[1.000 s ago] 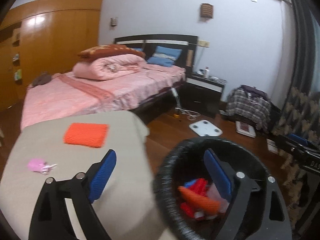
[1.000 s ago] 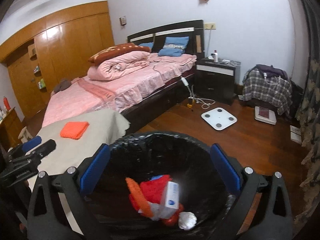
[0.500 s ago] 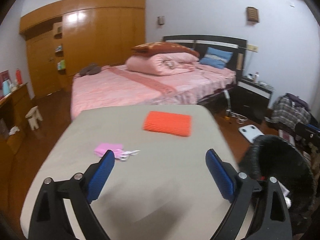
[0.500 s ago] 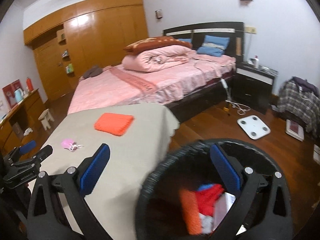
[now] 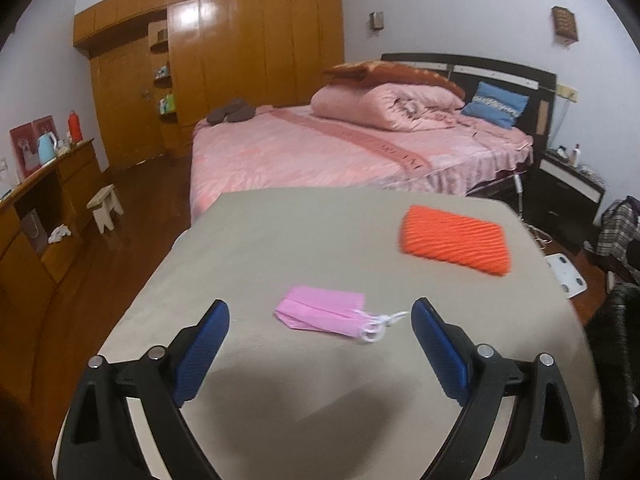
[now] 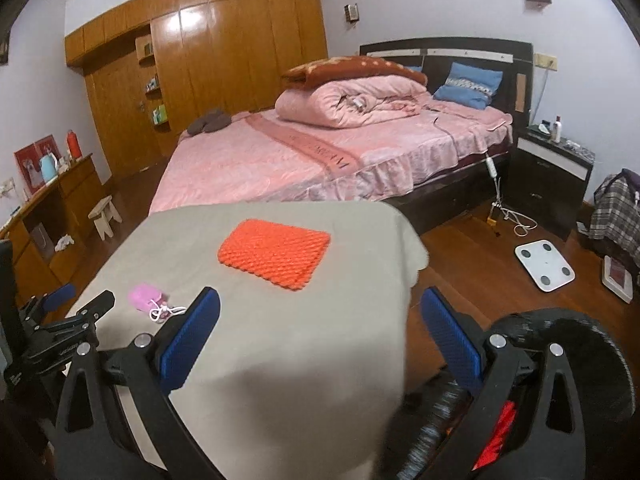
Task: Collect trash
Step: 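Move both grippers back to the table toward the pink mask, then grasp the pink mask with left gripper while right grasps the flat orange mesh pad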
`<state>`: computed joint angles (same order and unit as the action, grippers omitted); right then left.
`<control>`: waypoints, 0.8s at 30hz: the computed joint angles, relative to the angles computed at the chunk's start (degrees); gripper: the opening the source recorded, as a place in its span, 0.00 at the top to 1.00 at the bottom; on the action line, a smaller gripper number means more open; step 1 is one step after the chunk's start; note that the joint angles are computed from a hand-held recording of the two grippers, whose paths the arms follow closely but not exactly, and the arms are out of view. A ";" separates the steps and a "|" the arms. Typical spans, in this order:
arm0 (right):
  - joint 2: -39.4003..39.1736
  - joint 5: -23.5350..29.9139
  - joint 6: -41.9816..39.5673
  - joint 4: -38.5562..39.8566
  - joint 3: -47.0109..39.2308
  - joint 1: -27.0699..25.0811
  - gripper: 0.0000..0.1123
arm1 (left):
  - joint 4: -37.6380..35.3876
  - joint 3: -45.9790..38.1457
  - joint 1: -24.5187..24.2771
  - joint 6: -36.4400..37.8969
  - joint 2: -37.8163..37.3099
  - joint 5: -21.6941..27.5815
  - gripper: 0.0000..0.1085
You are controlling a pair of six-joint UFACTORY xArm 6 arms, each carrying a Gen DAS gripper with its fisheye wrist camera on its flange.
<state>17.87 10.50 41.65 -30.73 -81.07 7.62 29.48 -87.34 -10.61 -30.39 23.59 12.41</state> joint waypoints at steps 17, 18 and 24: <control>17.22 5.95 -9.60 8.66 -19.13 1.92 0.13 | -22.54 -18.95 0.45 19.73 16.25 10.57 0.23; 17.70 6.06 -10.25 9.18 -19.68 2.00 0.13 | -23.94 -19.68 0.38 20.91 16.75 11.48 0.25; 18.72 6.06 -11.47 10.36 -20.66 2.29 0.13 | -29.90 -22.40 -0.20 26.22 18.49 15.00 0.44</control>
<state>36.59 16.56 30.17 -20.36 -101.73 9.91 -0.42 -109.74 -10.81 -4.18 42.08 27.41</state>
